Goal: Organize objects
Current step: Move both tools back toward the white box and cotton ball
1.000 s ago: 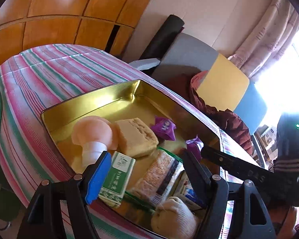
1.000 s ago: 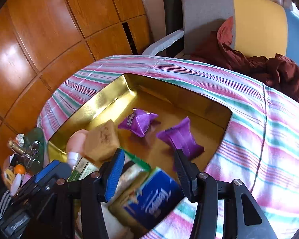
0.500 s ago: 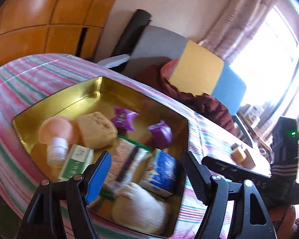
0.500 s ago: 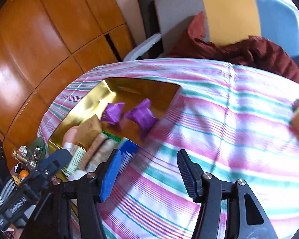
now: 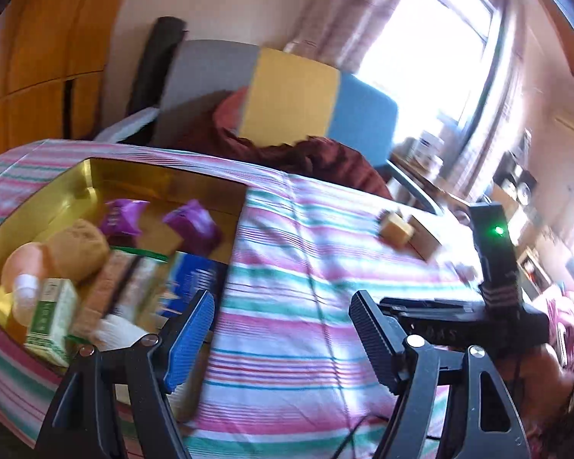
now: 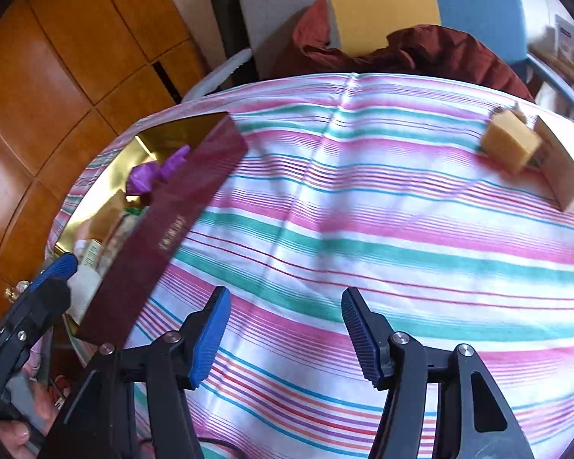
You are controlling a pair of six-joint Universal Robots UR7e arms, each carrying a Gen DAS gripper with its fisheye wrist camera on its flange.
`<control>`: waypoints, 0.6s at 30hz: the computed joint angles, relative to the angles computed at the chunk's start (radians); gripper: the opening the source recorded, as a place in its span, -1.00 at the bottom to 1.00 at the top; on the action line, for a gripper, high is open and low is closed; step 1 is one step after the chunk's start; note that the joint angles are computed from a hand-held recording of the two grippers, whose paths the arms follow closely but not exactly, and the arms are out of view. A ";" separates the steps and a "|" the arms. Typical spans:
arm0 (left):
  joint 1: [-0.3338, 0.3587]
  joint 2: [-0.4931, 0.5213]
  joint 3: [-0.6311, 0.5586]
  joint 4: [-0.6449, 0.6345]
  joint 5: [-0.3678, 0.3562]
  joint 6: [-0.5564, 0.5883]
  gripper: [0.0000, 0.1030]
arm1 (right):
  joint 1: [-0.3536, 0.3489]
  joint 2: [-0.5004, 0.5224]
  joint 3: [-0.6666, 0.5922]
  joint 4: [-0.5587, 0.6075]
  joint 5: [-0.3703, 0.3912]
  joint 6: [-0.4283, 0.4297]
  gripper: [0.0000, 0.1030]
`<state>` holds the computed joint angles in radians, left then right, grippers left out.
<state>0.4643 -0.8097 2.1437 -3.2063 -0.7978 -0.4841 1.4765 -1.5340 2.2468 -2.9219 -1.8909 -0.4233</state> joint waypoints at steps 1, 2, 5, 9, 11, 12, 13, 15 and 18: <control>-0.004 0.007 -0.003 -0.003 -0.016 0.014 0.46 | -0.015 -0.014 0.003 0.004 -0.003 -0.003 0.25; -0.008 0.014 -0.004 -0.007 -0.027 0.024 0.46 | -0.029 -0.027 0.005 0.008 -0.007 -0.007 0.26; -0.015 0.034 -0.007 -0.018 -0.060 0.051 0.46 | -0.079 -0.072 -0.001 0.032 -0.030 -0.020 0.26; -0.018 0.053 -0.012 -0.012 -0.097 0.037 0.46 | -0.144 -0.123 -0.030 0.036 -0.070 -0.029 0.29; -0.020 0.065 -0.017 -0.012 -0.103 0.044 0.46 | -0.179 -0.144 -0.053 0.015 -0.087 -0.036 0.34; -0.020 0.070 -0.020 -0.012 -0.109 0.047 0.46 | -0.196 -0.153 -0.067 0.004 -0.092 -0.037 0.35; -0.018 0.074 -0.022 -0.009 -0.117 0.047 0.46 | -0.212 -0.158 -0.080 -0.015 -0.105 -0.034 0.39; -0.016 0.081 -0.028 0.008 -0.124 0.032 0.46 | -0.243 -0.167 -0.112 -0.029 -0.125 -0.025 0.40; -0.011 0.087 -0.035 0.028 -0.131 0.022 0.46 | -0.278 -0.164 -0.150 -0.096 -0.145 -0.058 0.40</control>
